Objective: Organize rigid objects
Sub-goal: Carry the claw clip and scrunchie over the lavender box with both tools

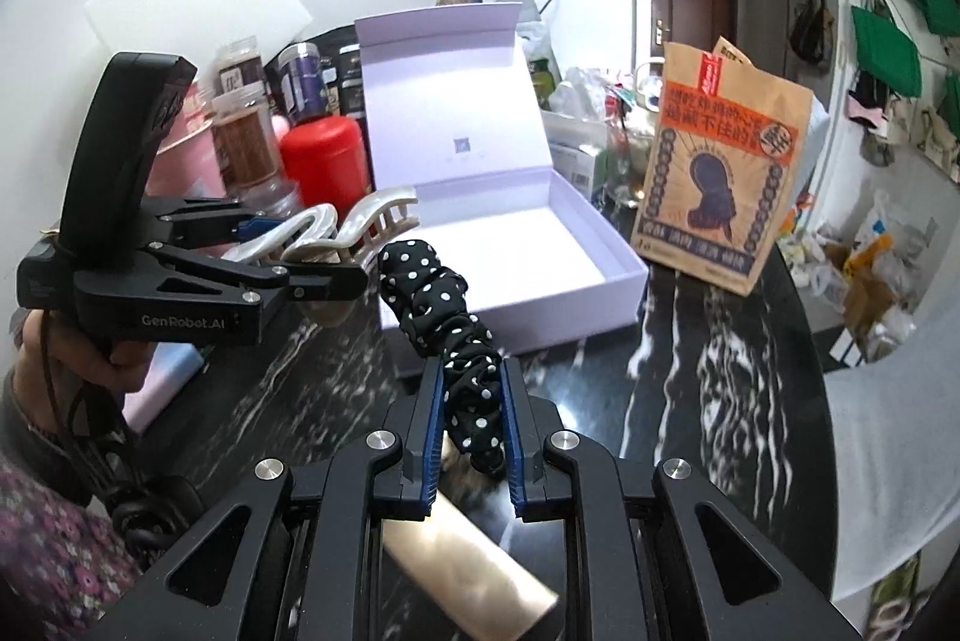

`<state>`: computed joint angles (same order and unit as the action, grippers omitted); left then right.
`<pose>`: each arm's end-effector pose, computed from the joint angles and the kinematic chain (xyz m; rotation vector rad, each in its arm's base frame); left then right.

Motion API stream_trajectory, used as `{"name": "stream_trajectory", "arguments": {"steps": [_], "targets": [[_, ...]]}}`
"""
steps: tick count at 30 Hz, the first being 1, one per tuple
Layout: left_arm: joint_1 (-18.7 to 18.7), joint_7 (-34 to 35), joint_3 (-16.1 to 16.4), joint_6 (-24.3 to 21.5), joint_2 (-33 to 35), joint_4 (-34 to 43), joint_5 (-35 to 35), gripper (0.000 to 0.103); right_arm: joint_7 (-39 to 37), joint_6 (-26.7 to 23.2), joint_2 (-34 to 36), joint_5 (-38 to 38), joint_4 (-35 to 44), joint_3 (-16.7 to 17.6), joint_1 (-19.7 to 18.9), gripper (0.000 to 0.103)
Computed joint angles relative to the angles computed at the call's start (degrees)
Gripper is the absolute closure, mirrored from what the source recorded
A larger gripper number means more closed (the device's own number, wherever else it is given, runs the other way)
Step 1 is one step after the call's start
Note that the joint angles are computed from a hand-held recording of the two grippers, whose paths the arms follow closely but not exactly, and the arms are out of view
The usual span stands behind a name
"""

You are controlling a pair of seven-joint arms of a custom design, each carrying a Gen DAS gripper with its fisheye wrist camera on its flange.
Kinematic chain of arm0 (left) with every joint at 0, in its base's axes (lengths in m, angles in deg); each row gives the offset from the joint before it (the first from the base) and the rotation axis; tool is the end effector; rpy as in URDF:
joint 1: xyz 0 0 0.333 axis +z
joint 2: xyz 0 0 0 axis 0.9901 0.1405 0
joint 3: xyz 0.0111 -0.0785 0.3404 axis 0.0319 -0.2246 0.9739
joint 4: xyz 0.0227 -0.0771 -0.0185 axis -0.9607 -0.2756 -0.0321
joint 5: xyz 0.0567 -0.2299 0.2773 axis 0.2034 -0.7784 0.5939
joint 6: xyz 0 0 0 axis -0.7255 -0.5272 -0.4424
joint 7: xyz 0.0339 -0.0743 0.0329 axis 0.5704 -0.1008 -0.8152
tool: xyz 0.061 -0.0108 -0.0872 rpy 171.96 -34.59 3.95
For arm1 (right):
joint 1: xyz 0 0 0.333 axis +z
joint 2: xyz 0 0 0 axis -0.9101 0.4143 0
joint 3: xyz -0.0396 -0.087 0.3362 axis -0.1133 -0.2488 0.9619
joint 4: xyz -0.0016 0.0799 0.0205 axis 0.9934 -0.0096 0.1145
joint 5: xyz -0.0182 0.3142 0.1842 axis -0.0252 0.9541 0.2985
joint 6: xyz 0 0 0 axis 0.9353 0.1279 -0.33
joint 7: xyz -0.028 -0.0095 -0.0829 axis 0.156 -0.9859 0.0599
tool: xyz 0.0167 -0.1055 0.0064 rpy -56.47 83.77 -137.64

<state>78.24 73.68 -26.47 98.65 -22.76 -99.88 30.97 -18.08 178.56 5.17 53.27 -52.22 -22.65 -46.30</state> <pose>0.3995 -0.2355 0.4626 -1.7124 1.8441 -0.8356 0.4361 0.1307 0.4574 -2.1024 0.8460 -0.3153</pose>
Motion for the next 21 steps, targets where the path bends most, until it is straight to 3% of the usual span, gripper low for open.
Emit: {"name": "stream_trajectory", "arguments": {"steps": [7,21], "targets": [[0.03,3.41,1.92,-1.0,2.46,3.2,-1.22,0.049,-1.0,0.23,4.12,-0.34,5.54,0.69,0.01,0.086],[-1.83,3.63,6.42,-2.57,8.13,10.63,1.88,0.049,1.0,0.24,12.48,-4.57,15.93,2.64,-1.36,0.086]]}}
